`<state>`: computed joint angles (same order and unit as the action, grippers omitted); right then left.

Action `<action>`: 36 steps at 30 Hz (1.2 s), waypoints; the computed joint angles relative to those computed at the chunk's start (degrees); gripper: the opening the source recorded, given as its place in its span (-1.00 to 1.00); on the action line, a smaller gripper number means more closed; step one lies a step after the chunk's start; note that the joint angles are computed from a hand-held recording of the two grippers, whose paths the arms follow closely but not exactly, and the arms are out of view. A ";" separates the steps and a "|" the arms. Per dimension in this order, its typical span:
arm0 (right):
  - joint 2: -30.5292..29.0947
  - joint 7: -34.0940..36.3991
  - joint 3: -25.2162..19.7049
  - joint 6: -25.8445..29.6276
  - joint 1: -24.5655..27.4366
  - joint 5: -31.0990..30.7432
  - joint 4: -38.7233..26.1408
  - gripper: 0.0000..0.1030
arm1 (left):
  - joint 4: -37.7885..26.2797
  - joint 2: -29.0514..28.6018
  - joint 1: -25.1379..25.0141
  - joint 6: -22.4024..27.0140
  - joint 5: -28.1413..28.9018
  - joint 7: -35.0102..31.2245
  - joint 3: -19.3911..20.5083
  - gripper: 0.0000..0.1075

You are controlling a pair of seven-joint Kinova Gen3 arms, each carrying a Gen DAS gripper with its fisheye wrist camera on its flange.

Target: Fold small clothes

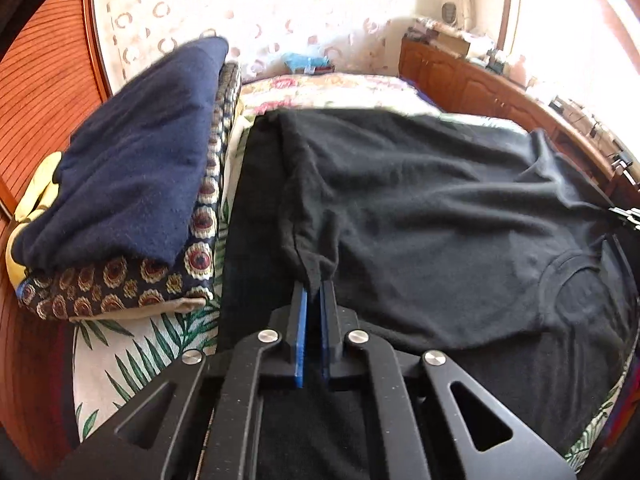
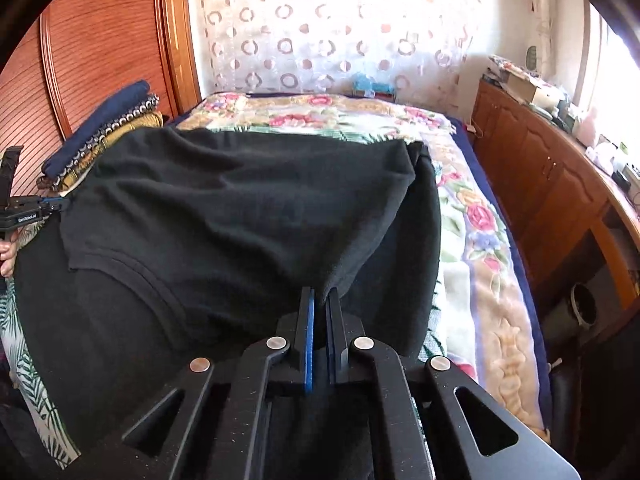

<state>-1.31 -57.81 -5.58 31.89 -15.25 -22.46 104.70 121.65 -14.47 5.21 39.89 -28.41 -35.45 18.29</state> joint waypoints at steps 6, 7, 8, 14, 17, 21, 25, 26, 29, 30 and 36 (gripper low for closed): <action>-5.06 4.56 0.60 -1.86 0.28 -4.63 3.55 -0.94 | 0.57 -7.89 -0.96 -0.77 2.82 -2.79 0.51 -0.90; -6.02 4.83 1.34 -2.26 -0.66 -5.09 4.24 -0.94 | 0.61 -9.17 -1.07 -0.84 3.85 -3.67 0.33 -0.90; -6.95 5.87 3.14 -1.73 -2.05 -6.49 4.47 -0.94 | 0.67 -10.49 -1.44 -0.79 4.67 -4.30 0.43 -0.90; -13.04 13.01 9.98 2.01 -5.21 -14.04 7.22 -0.94 | 1.62 -17.09 -3.72 0.59 9.88 -8.63 0.32 -0.91; -16.24 14.40 11.54 4.12 -5.57 -14.11 9.15 -0.94 | 2.41 -19.90 -3.98 1.65 13.28 -10.60 -0.20 -0.91; -19.28 13.97 12.24 6.55 -5.60 -12.86 11.38 -0.94 | 3.20 -23.66 -5.15 3.07 16.62 -12.73 1.16 -0.91; -19.73 13.70 14.22 9.02 -5.62 -12.29 12.31 -0.94 | 3.92 -24.03 -8.00 4.01 18.90 -14.27 3.68 -0.90; -19.34 13.46 14.05 9.06 -5.38 -12.14 12.98 -0.94 | 4.10 -23.58 -8.48 4.21 19.24 -14.68 4.02 -0.90; -17.51 11.40 11.98 10.08 -3.93 -10.21 12.90 -0.94 | 5.25 -22.18 -9.77 4.25 20.14 -14.85 5.19 -0.90; -16.99 10.65 10.84 9.86 -3.43 -9.29 13.15 -0.94 | 5.51 -22.16 -9.94 4.34 20.33 -14.73 5.67 -0.90; -15.42 3.55 4.61 7.08 -2.15 -2.95 12.23 -0.94 | 5.28 -22.22 -11.01 4.67 20.58 -13.97 7.19 -0.80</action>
<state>-16.72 -54.26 -0.97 38.97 -17.40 -25.41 116.93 126.93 -36.70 -5.80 44.55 -7.82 -49.42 25.48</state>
